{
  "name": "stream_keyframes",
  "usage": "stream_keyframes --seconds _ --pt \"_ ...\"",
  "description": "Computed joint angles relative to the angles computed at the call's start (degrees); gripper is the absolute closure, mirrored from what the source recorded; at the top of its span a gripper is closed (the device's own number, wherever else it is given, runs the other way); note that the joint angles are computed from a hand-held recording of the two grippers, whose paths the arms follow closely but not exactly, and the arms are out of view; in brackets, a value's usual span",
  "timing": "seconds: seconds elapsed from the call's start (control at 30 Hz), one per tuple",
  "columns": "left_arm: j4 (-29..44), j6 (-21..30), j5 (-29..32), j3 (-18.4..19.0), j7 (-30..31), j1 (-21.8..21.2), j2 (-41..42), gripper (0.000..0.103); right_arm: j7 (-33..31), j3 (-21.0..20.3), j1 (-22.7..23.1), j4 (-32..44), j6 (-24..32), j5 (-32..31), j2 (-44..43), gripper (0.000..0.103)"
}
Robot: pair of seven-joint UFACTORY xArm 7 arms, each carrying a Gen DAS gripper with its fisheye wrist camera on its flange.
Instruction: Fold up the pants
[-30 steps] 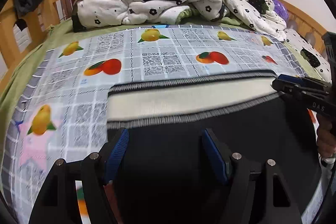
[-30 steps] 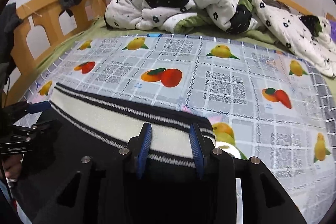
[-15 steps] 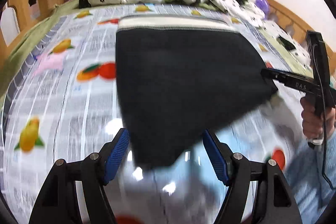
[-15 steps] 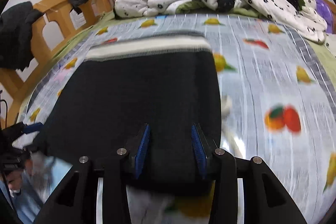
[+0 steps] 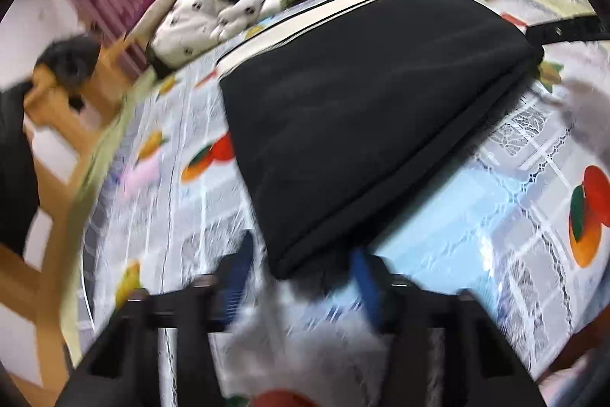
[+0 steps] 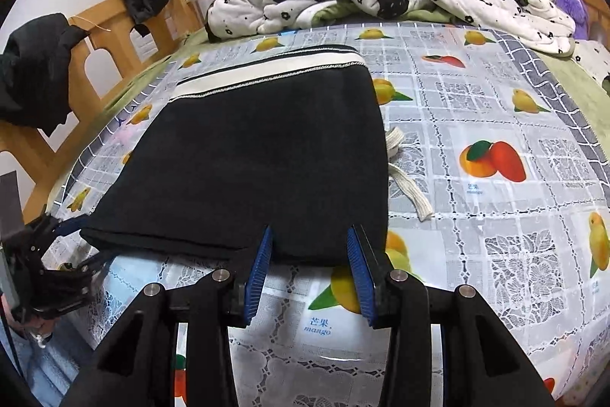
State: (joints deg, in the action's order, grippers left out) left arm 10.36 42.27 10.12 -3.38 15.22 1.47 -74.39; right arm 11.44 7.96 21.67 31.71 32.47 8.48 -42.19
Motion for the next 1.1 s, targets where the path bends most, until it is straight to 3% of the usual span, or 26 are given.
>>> stream_keyframes --seconds 0.03,0.1,0.17,0.27,0.43,0.53,0.6,0.83,0.93,1.03,1.1 --pt "-0.3 -2.0 0.1 -1.0 -1.9 0.7 -0.5 0.082 0.0 0.1 -0.2 0.3 0.1 -0.2 0.4 0.062" --pt "0.3 -2.8 -3.2 2.8 -4.0 0.9 -1.0 0.083 0.3 0.7 -0.8 0.5 0.4 -1.1 0.8 0.062" --pt "1.0 0.9 -6.2 6.4 -5.2 1.9 0.7 0.085 0.6 0.9 -1.0 0.3 0.1 -1.4 0.3 0.062" --pt "-0.6 2.2 -6.9 7.8 -3.4 3.0 -1.6 0.086 0.2 0.6 -0.5 0.1 0.2 -1.4 0.9 0.062" --pt "2.4 8.9 -11.3 12.4 -1.9 4.3 -3.2 0.082 -1.5 0.9 -0.4 0.8 1.5 -3.1 1.8 0.062" --pt "2.7 10.9 -12.0 12.6 -2.4 7.4 -8.0 0.073 -4.1 -1.6 1.4 -0.1 -1.4 -0.8 -0.8 0.062" --pt "3.5 9.9 -13.3 13.4 -2.5 7.1 -7.9 0.066 -4.6 -1.5 1.1 0.3 -3.4 -0.6 -0.5 0.062" --pt "8.2 -0.2 -17.8 10.8 -2.4 -0.4 8.2 0.061 -2.6 1.5 -1.3 4.5 -5.8 -2.2 8.9 0.062" --pt "6.7 -0.3 -17.6 10.7 -4.6 -1.9 11.6 0.058 0.6 4.8 -3.6 1.9 -7.5 -6.1 8.3 0.062" --pt "4.4 -0.1 -17.0 7.2 -4.0 -0.9 7.6 0.055 0.3 4.9 -2.8 2.8 -2.1 -8.3 8.3 0.062" --pt "5.5 1.4 -16.7 7.8 -3.8 -1.5 7.6 0.053 -0.3 2.9 -1.3 1.9 -2.2 -6.7 7.5 0.062"
